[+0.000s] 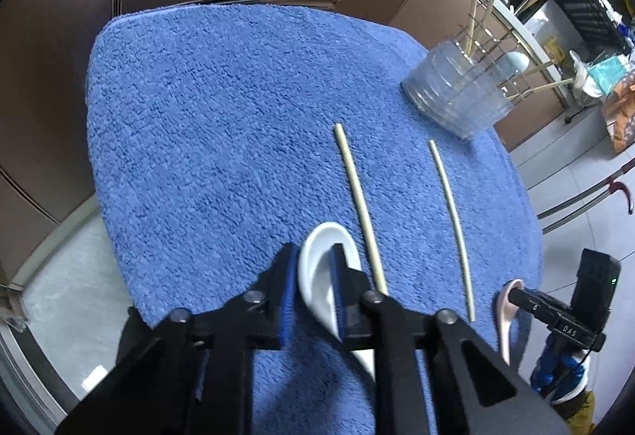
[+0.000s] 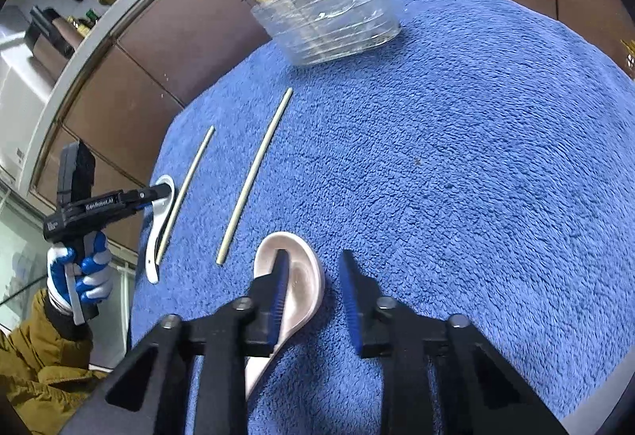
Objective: Organize utensils
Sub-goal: 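Close the right tool on the pink spoon while the left tool grasps the white spoon, then lift the pink spoon with the right tool while the left tool lifts the white spoon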
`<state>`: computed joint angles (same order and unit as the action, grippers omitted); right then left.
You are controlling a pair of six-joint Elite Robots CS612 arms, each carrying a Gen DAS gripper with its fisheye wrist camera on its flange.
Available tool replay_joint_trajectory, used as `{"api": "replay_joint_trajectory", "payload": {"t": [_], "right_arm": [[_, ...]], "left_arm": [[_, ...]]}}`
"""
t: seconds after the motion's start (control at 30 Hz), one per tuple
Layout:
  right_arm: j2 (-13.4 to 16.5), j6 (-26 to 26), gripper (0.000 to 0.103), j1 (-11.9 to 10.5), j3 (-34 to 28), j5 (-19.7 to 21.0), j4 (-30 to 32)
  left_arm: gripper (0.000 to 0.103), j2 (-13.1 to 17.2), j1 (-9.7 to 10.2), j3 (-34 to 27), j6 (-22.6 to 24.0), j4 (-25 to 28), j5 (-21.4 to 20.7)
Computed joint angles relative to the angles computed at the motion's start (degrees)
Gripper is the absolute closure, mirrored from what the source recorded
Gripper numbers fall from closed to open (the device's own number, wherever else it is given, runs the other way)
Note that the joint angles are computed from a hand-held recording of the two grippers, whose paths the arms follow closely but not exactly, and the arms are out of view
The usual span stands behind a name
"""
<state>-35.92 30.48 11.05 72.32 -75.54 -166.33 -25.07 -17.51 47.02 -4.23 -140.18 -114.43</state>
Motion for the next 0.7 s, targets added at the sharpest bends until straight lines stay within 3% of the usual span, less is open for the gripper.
{"api": "replay_joint_trajectory", "payload": {"t": [0.13, 0.33, 0.7], "right_arm": [[-0.01, -2.42, 0.093, 0.29, -0.61, -0.02, 2.03], [-0.11, -6.03, 0.093, 1.08, -1.96, -2.31, 5.65], [-1.22, -4.91, 0.094, 2.28, -0.78, -9.43, 2.72]], "left_arm": [[0.094, -0.1, -0.29, 0.03, 1.43, 0.05, 1.43], [0.096, -0.76, -0.81, 1.21, 4.02, -1.96, 3.97], [0.097, -4.04, -2.06, 8.17, 7.05, -14.05, 10.05]]}}
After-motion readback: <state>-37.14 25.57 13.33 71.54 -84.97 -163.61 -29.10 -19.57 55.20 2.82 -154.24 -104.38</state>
